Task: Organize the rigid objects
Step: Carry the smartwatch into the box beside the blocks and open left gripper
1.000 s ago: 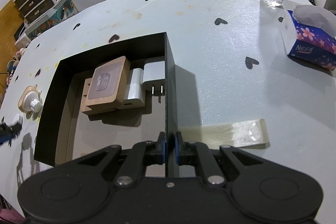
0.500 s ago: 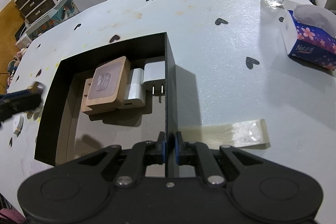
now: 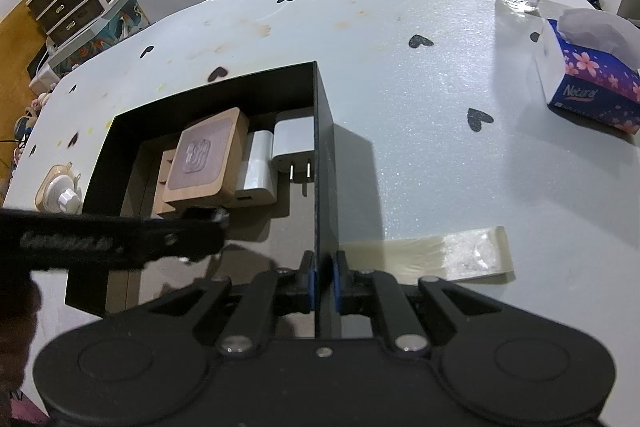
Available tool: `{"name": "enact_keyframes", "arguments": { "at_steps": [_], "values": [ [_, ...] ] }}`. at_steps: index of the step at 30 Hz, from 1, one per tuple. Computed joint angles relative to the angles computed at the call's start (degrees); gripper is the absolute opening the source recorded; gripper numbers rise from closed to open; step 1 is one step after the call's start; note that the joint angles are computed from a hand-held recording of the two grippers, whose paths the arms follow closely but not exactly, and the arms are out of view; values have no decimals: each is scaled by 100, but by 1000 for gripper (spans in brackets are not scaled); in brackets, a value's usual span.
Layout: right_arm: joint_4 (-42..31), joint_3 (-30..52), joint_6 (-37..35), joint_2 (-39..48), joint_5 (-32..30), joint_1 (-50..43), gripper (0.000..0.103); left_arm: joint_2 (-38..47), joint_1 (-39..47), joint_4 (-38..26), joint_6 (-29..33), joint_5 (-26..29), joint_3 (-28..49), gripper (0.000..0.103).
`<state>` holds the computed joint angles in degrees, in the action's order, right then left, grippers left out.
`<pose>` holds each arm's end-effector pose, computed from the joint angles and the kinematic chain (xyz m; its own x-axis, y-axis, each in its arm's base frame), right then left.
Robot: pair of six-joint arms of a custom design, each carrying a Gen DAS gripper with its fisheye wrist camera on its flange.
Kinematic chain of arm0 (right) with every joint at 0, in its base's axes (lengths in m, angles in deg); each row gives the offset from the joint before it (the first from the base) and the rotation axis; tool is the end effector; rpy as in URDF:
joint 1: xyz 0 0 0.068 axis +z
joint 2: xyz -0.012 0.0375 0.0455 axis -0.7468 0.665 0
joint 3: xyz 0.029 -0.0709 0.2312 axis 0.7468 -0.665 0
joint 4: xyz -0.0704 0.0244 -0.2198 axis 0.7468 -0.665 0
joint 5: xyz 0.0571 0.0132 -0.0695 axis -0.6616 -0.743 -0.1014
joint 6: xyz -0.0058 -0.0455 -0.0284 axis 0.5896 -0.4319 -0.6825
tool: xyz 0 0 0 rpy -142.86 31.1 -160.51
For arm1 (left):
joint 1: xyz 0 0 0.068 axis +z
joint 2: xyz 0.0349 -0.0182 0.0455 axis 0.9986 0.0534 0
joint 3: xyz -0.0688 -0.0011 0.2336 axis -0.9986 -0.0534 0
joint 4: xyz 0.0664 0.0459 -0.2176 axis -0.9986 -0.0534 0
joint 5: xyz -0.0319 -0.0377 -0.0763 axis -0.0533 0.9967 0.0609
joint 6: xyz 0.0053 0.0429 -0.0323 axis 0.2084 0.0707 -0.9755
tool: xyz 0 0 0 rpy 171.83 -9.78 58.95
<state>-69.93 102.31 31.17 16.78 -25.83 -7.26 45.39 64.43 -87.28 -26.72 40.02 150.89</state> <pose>0.2426 0.1945 0.1991 -0.7398 0.5060 -0.4434 0.4598 0.8614 0.2159 0.3931 -0.1808 0.1947 -0.8252 0.4706 -0.3124 0.5641 0.7152 -0.4126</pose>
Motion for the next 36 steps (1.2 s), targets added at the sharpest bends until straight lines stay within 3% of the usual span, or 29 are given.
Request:
{"name": "enact_keyframes", "arguments": {
  "at_steps": [4, 10, 11, 12, 14, 22, 36],
  "values": [
    [-30, 38, -13, 24, -4, -2, 9, 278, -94, -120, -583, 146, 323, 47],
    [-32, 50, -9, 36, -2, 1, 9, 300, -188, 140, -1056, 281, 156, 48],
    [-32, 50, -9, 36, -2, 1, 9, 316, -187, 188, -1165, 297, 137, 51],
    [-32, 50, -9, 36, -2, 1, 9, 393, -179, 111, -1202, 346, 244, 64],
    [-32, 50, -9, 36, -2, 1, 9, 460, -150, -17, -1194, 425, 372, 75],
    [-16, 48, 19, 44, 2, 9, 9, 299, -54, -344, -670, 573, 394, 75],
    [-15, 44, 16, 41, 1, 8, 9, -275, 195, -322, -260, 604, -90, 75]
  ]
}}
